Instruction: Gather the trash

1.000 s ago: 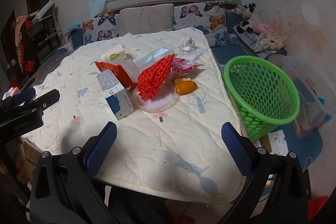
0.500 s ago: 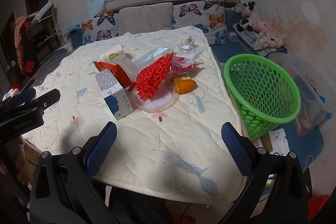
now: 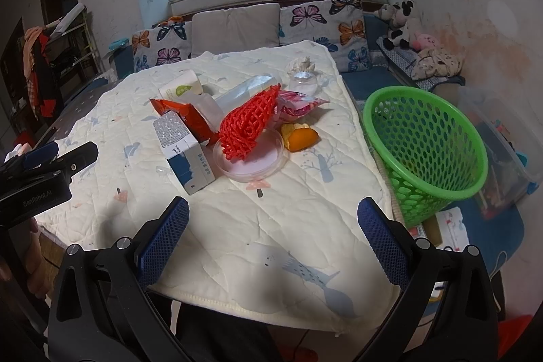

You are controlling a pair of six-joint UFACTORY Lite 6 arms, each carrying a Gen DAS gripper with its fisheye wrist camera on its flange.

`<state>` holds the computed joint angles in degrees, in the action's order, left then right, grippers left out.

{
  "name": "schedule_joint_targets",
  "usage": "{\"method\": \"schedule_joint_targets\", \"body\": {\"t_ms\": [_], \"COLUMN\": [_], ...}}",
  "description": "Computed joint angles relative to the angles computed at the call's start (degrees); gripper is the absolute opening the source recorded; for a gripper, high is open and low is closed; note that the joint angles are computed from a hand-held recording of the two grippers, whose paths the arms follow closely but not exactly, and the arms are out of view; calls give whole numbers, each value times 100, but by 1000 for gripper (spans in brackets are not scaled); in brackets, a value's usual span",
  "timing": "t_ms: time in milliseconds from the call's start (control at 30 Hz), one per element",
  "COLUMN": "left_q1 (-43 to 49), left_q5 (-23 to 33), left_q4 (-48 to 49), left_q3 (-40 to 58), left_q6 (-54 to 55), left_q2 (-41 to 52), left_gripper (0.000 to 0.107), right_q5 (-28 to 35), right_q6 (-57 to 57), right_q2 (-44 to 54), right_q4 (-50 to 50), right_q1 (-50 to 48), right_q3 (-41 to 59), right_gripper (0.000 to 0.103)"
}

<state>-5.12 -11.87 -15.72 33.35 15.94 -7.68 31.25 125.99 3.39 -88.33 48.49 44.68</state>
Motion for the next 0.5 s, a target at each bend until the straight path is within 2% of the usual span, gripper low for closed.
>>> {"method": "schedule_joint_targets", "body": {"t_ms": [500], "left_q1": [89], "left_q5": [-13], "left_q4": [290], "left_q3": [73], "left_q6": [-316], "left_q2": [100], "left_gripper": [97], "right_q5": [-42], "right_q6": [-18], "right_q2": [9], "right_q4": [-28], "right_q1": [-82], "right_q3": [20], "right_gripper": [99]}}
